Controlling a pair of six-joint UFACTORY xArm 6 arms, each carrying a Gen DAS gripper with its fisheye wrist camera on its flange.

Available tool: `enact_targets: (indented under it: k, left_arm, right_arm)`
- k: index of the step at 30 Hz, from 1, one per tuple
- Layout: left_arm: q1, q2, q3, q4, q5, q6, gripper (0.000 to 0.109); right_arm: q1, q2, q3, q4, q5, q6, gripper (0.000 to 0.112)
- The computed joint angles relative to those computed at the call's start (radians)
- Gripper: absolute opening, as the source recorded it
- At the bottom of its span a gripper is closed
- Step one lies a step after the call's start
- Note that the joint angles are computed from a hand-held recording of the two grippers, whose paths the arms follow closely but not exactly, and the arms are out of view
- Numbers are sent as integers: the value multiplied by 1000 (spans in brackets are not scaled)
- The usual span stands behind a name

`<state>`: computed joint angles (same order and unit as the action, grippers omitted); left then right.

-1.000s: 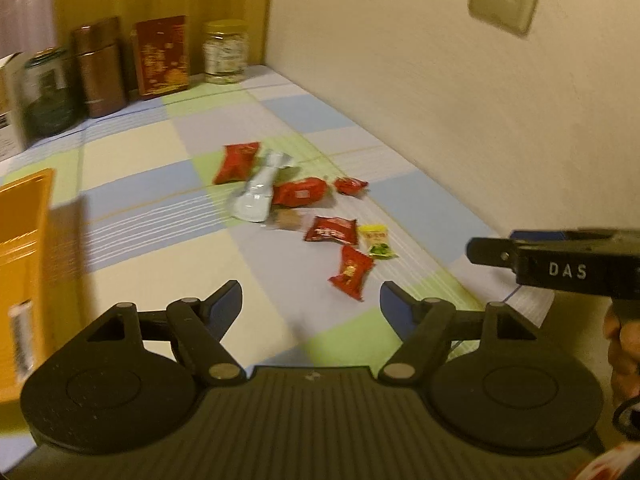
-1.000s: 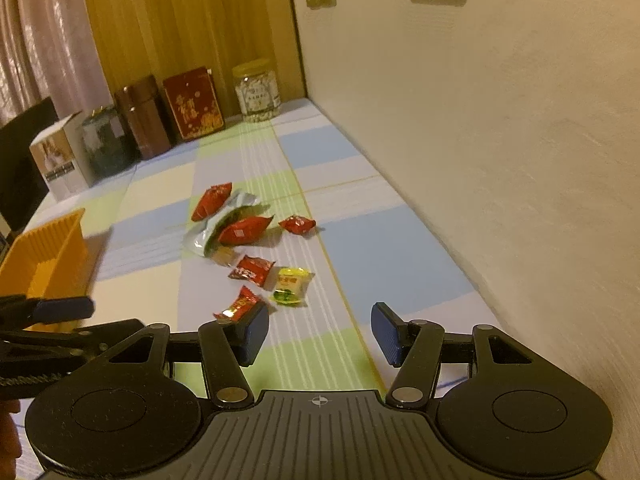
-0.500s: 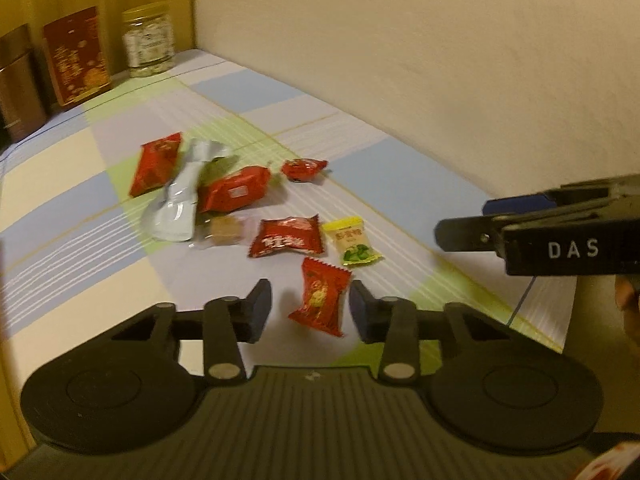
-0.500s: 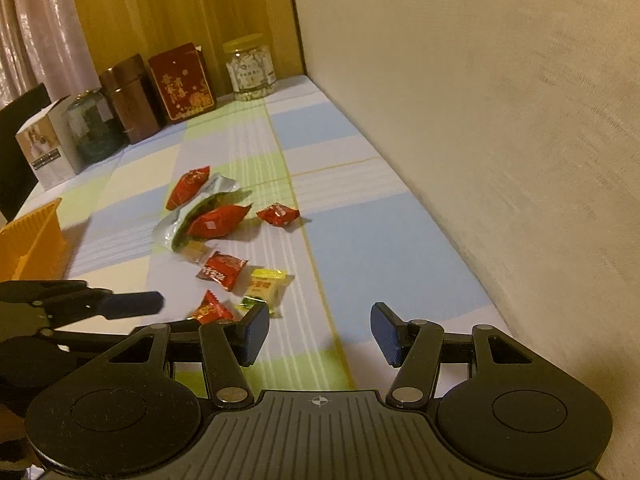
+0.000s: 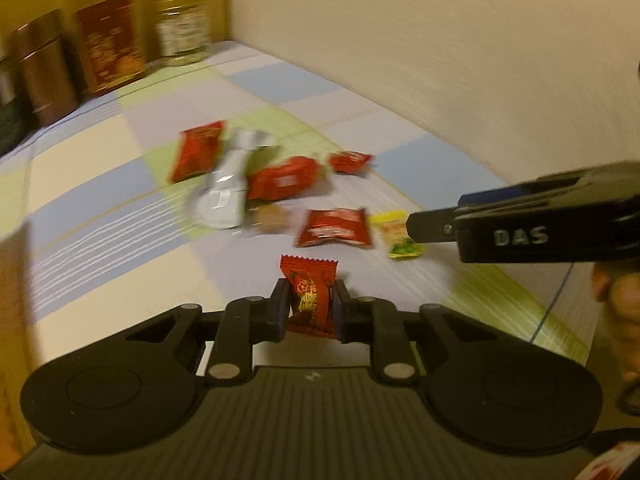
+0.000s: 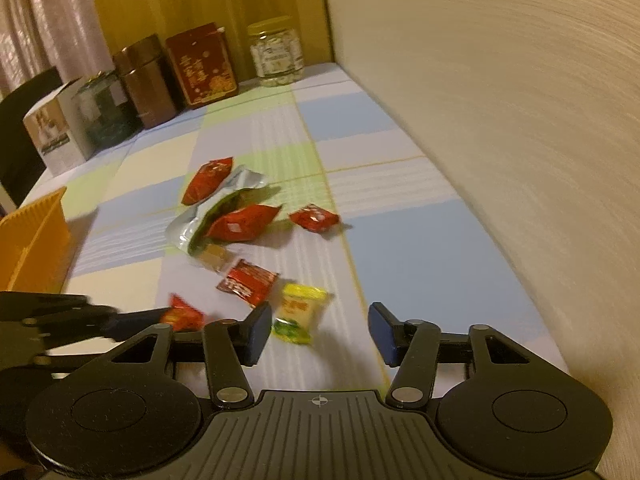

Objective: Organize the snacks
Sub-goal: 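Grasp the red candy with the left gripper while the right gripper grasps the yellow candy, then carry both candies over the orange tray and open both grippers to drop them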

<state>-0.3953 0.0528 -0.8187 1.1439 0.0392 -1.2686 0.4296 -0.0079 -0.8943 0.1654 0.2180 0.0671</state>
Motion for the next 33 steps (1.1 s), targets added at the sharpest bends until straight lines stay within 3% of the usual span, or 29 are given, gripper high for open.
enact_targets:
  k: [5, 8, 10, 12, 14, 25, 33]
  left_arm:
    - [39, -103, 87, 3, 14, -66, 19]
    - [53, -143, 122, -12, 20, -68, 19]
    - [58, -166, 142, -16, 27, -71, 19]
    - [60, -183, 155, -17, 32, -76, 19]
    - [63, -203, 174, -38, 34, -68, 19]
    - [46, -393, 304, -223, 90, 43, 19]
    - [30, -603, 398, -377, 204, 162, 19]
  right_arm:
    - [11, 88, -88, -3, 63, -27, 37]
    - [16, 112, -109, -36, 78, -2, 36]
    - [18, 118, -112, -128, 75, 58, 34]
    - [19, 120, -116, -219, 81, 120, 25]
    - [22, 119, -119, -236, 93, 129, 23]
    - [62, -10, -73, -288, 127, 223, 22]
    - [154, -92, -65, -283, 145, 278, 22]
